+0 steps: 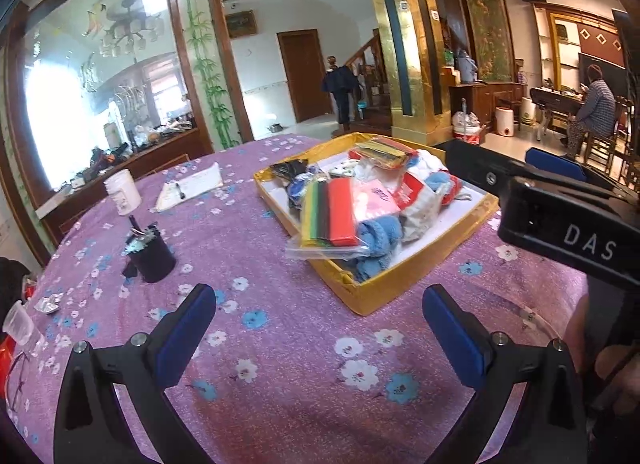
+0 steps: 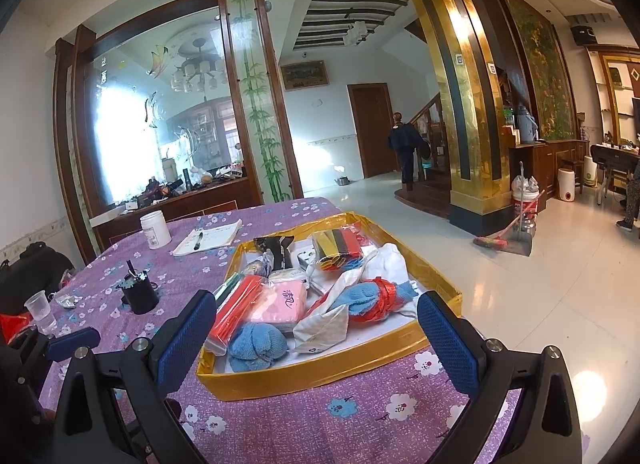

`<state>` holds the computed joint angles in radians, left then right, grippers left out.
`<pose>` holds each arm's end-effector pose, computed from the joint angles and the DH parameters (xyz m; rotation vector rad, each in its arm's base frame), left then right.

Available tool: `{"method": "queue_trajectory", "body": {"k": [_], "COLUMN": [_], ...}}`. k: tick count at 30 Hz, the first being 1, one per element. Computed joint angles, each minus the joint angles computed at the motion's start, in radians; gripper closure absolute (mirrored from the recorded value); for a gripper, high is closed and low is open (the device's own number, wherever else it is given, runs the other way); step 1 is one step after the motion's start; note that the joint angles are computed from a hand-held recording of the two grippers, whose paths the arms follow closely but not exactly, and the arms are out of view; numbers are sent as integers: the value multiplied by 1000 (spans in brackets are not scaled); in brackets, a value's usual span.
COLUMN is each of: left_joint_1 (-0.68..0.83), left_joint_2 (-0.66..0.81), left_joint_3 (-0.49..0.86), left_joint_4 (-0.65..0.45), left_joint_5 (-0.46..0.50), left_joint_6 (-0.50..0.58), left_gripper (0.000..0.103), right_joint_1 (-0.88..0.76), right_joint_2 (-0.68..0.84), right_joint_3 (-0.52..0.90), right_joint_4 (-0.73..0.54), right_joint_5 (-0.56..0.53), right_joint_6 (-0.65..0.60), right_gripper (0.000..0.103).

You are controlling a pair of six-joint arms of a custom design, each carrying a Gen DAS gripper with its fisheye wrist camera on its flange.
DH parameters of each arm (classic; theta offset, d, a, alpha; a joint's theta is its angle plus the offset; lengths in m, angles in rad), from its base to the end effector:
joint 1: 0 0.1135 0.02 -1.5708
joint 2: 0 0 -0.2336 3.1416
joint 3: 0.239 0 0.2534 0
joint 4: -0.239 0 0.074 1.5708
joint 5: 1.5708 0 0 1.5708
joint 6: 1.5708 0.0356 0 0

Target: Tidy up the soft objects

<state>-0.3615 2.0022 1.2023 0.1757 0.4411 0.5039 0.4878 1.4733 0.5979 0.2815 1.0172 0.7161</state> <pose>0.3860 -0.1622 0.1288 1.1205 1.8399 -0.4007 0.2597 0.1035 0.1435 0.7356 1.7293 -0.2858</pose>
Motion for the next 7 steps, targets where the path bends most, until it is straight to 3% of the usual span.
{"method": "queue_trajectory", "body": {"k": [7], "left_joint_1": [-9], "left_joint_2": [-14], "left_joint_3": [-26], "left_joint_4": [-1], "left_joint_5": [-10], "left_joint_6": [15], "left_gripper": [0], "right_joint_1": [5], "right_joint_2": [-12], "right_joint_3": [-7], "right_joint_4": [-16], "right_joint_5": [11], "right_joint_6": [15], "right_gripper": [1]}}
